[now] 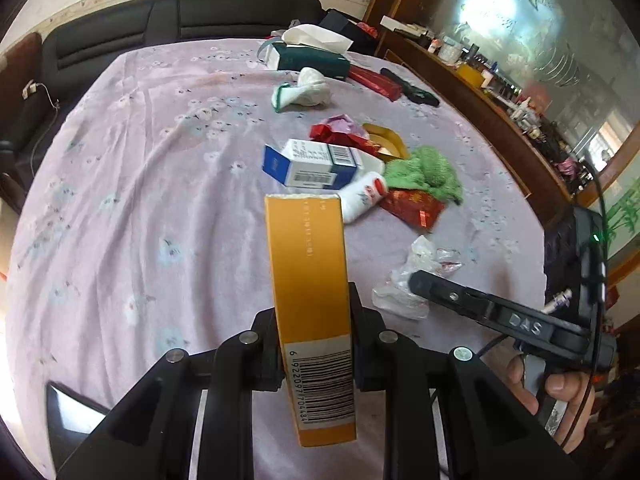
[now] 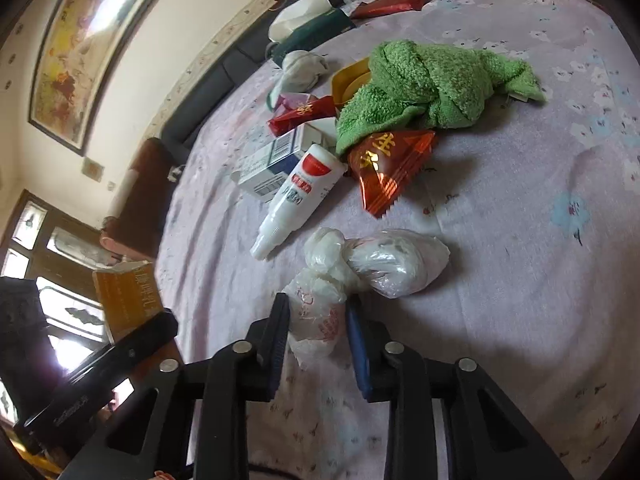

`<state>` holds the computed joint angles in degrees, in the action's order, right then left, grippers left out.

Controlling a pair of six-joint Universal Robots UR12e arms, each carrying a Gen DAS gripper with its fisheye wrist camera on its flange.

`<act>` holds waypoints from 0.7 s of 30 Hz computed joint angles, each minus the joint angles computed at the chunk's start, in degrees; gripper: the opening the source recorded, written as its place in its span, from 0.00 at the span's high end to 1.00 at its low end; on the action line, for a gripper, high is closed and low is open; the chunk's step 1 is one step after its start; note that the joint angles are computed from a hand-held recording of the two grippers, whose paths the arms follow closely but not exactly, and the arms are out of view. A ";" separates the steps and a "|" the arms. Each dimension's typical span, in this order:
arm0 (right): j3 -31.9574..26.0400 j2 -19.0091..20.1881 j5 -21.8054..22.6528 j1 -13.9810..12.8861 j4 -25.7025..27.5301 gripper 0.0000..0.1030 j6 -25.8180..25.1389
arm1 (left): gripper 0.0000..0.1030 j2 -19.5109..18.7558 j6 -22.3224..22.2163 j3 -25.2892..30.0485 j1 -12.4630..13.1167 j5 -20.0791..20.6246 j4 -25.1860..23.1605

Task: Collect trash
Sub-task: 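Grasp the white plastic bags with the right tool while the left tool grasps the orange box, then carry the white bags and orange box over the red wastebasket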

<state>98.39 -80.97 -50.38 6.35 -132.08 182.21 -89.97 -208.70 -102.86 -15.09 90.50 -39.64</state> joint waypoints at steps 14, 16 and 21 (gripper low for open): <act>11.75 -14.86 3.14 -9.61 -8.14 0.76 -8.07 | 0.78 -2.15 0.19 3.83 -9.09 6.53 3.86; 12.44 -16.42 2.72 -11.07 -9.45 0.76 -7.42 | 0.78 -2.71 0.93 4.97 -10.66 8.27 4.23; 13.93 -20.01 5.08 -15.42 -11.75 0.76 -6.28 | 0.78 -3.97 2.87 7.67 -13.71 11.10 4.73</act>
<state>112.31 -100.98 -45.30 -9.07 -143.83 175.92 -93.94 -205.83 -95.18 -28.80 101.60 -34.91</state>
